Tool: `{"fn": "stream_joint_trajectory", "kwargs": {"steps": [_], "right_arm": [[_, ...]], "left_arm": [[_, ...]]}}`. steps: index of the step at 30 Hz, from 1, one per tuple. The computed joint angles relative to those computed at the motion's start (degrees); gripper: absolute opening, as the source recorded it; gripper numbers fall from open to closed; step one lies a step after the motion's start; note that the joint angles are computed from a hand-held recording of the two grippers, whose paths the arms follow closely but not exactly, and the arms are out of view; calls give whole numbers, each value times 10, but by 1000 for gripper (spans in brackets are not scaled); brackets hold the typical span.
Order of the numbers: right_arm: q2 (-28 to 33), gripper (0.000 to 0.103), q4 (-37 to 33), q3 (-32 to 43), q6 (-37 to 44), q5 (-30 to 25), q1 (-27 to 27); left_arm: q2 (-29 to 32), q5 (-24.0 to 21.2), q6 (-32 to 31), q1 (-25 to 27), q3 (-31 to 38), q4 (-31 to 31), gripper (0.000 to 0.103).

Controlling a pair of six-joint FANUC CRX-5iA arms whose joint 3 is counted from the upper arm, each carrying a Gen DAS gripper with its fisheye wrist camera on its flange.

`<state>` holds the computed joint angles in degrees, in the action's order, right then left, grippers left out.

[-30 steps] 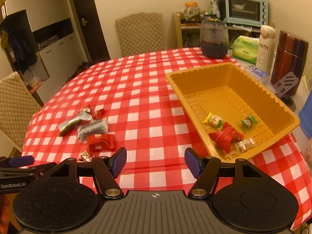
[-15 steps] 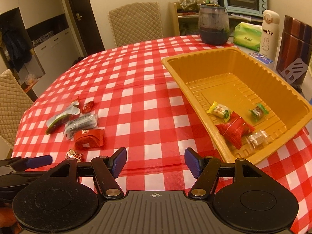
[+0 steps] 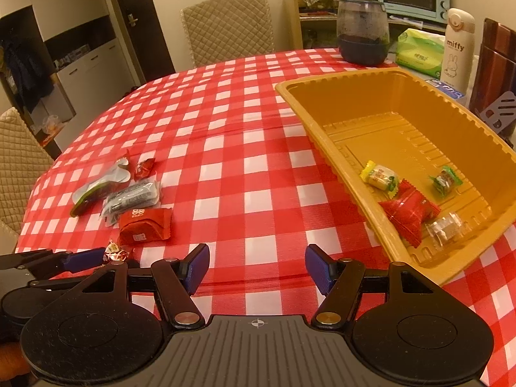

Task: Organize snacks
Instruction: 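Grasp the gold-wrapped candy with the left tool while the right tool grasps a red packet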

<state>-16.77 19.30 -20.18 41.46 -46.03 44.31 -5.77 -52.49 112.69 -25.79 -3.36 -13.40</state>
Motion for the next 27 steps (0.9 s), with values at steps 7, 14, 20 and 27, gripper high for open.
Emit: {"fn": "stream_joint_trajectory", "kwargs": {"steps": [7,14,20,27], "right_arm": [[14,66,-19,13,29,13,2],[42,66,-96,47,141,51,0],[87,66,-197,104,340,56,-13],[144,66,-263,167,527,19,-22]], "left_arm": [[-21,-26,15,13,-1,-10,33],[-51,-33,29,44,-9,-14,33],[-70,-29,37,72,-15,-10,33],[-85,-19,43,93,-31,12,33]]}}
